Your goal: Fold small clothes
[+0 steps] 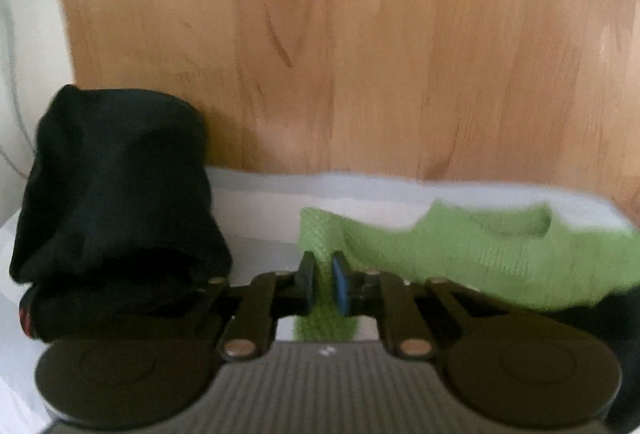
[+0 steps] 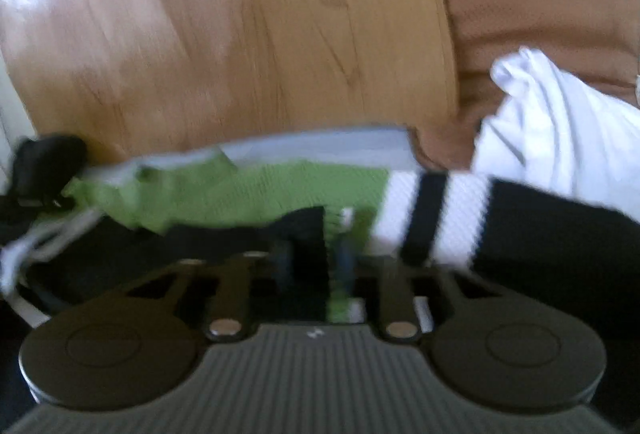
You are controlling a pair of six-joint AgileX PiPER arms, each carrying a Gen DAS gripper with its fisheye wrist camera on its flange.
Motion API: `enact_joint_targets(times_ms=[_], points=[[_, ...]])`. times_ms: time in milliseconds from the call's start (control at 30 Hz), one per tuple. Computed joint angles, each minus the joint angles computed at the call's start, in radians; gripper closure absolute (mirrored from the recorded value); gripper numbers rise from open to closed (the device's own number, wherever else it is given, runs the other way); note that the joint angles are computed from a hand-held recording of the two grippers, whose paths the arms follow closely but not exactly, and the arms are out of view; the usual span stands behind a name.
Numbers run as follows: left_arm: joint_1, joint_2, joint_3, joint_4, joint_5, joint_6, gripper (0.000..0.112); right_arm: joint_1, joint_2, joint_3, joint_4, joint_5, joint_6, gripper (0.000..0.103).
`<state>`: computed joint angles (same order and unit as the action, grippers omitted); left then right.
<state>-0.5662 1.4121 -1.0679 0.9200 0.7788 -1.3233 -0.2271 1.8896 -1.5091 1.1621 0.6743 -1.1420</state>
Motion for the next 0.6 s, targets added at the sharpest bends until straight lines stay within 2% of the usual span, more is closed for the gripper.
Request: enact_joint_targets(times_ms=[67,133,167,233,267,300,333,367,433,500,600], points=[[0.006,-0.050,0.059,0.108,-0.024,-0.175,0.103,-0.025,-0.029,0.046,0.194,0.026,-0.165,0.088],[0.059,-0.104,0.112,0.137,-0.114,-0.302,0.103,-0.025,-0.038,0.056,0.262,-0.002,-0.176,0.088],[0.075,-0.108,0.122,0.142,-0.134,-0.336,0.103,-0.019,-0.016,0.030,0.235,-0.009,-0.121,0.088],[0.090,-0.076,0.116,0.108,-0.134,-0.316,0.101,0.014,0.064,-0.045,0.069,-0.043,0.073,0.084],[0.092,-0.026,0.075,0.048,-0.089,-0.245,0.098,0.028,0.127,-0.099,-0.015,-0.019,0.173,0.080],[0.104,0.018,0.038,-0.015,-0.047,-0.180,0.096,0.009,0.179,-0.180,-0.059,0.045,0.273,0.076],[0.122,0.022,0.021,-0.055,-0.046,-0.155,0.093,-0.005,0.210,-0.228,-0.067,0.082,0.338,0.070],[0.133,0.013,0.030,-0.058,-0.058,-0.170,0.091,-0.010,0.242,-0.256,-0.043,0.102,0.363,0.070],[0.152,0.000,0.045,-0.080,-0.087,-0.158,0.088,-0.010,0.271,-0.266,0.001,0.098,0.325,0.070],[0.141,-0.021,0.052,-0.062,-0.070,-0.183,0.088,-0.008,0.254,-0.194,0.117,0.062,0.182,0.065],[0.072,-0.084,0.096,0.072,-0.024,-0.347,0.089,-0.019,0.255,-0.144,0.269,0.063,0.031,0.063]])
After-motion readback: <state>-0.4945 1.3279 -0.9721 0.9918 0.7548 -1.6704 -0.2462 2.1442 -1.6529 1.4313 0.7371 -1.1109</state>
